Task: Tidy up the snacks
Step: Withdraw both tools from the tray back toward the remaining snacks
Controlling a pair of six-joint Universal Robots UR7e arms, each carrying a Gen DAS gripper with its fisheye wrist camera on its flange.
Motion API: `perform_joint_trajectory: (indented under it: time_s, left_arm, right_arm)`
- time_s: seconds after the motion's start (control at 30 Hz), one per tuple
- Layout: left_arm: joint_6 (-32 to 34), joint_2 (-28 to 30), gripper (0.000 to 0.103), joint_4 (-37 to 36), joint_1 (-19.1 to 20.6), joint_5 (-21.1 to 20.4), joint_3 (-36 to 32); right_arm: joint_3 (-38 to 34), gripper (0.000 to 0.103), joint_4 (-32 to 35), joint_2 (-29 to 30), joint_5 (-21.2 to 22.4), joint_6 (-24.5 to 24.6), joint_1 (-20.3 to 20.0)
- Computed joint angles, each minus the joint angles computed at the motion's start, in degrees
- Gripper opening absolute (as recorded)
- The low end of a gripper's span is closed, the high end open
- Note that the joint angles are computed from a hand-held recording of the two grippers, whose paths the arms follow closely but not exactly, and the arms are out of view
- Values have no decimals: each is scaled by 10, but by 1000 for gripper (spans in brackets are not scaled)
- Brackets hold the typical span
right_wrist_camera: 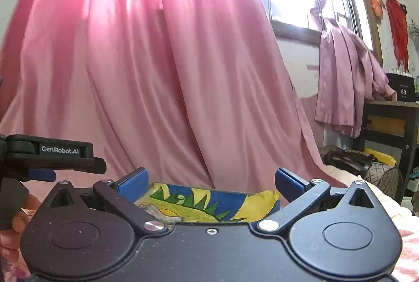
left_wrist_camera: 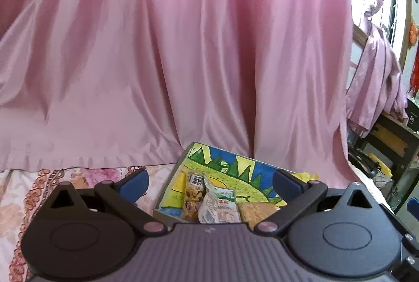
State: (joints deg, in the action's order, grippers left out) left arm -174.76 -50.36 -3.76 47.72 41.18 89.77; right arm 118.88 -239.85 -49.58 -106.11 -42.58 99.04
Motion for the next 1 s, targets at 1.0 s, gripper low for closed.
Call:
perform_joint_trajectory:
  time_s: [1.0]
  left_arm:
    - [-203, -56, 103, 72, -146, -168, 220]
  right_arm:
    - [194, 102, -73, -84, -71, 24, 31]
